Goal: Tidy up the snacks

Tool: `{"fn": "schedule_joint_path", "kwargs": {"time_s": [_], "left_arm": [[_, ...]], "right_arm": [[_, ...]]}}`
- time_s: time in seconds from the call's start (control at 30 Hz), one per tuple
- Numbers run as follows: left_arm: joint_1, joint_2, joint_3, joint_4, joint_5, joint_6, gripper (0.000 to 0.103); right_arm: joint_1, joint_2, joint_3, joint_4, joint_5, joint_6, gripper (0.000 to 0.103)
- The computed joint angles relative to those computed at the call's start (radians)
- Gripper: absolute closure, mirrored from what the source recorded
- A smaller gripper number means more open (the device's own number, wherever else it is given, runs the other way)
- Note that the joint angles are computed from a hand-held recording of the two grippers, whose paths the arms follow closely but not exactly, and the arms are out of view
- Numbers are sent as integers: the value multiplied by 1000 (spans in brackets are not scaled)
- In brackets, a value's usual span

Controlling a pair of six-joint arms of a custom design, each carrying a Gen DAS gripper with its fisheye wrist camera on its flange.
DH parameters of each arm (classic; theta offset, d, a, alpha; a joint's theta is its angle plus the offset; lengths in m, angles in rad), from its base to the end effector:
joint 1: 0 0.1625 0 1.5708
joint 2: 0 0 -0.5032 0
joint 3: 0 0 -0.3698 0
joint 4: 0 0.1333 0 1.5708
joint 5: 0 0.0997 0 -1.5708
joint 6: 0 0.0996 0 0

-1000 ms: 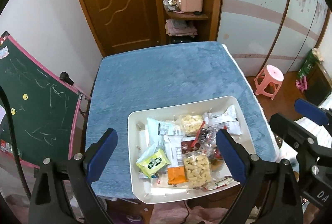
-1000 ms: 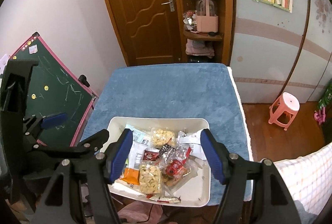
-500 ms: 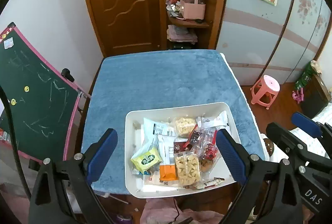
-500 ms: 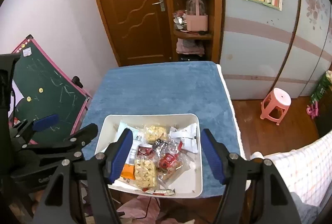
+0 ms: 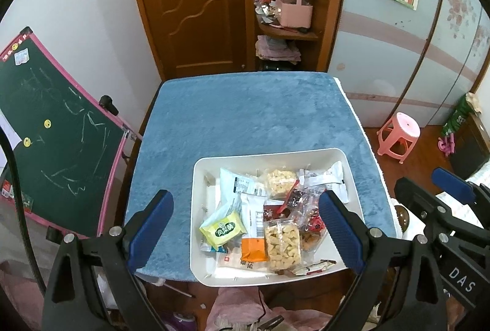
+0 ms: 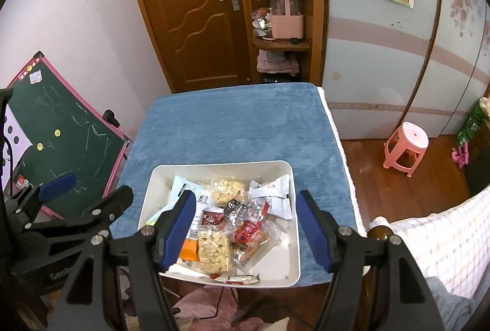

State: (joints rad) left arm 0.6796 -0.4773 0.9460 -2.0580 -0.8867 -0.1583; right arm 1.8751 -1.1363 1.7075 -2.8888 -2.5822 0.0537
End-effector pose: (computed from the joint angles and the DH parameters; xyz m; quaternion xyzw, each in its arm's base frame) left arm -0.5596 -0.7044 0.1513 0.3346 0.8806 -0.1756 0.2859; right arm 0.2360 -0.5883 0.4480 -0.0735 -0.8302 0.3943 0.3870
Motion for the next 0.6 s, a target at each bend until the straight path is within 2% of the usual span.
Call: {"fn": "schedule_joint_path", "kwargs": {"time_s": [0.6], "left_arm": [[4, 19, -31, 32, 2, -14, 8]], "right_arm": [[-12, 3, -6, 14, 9, 8, 35]]}}
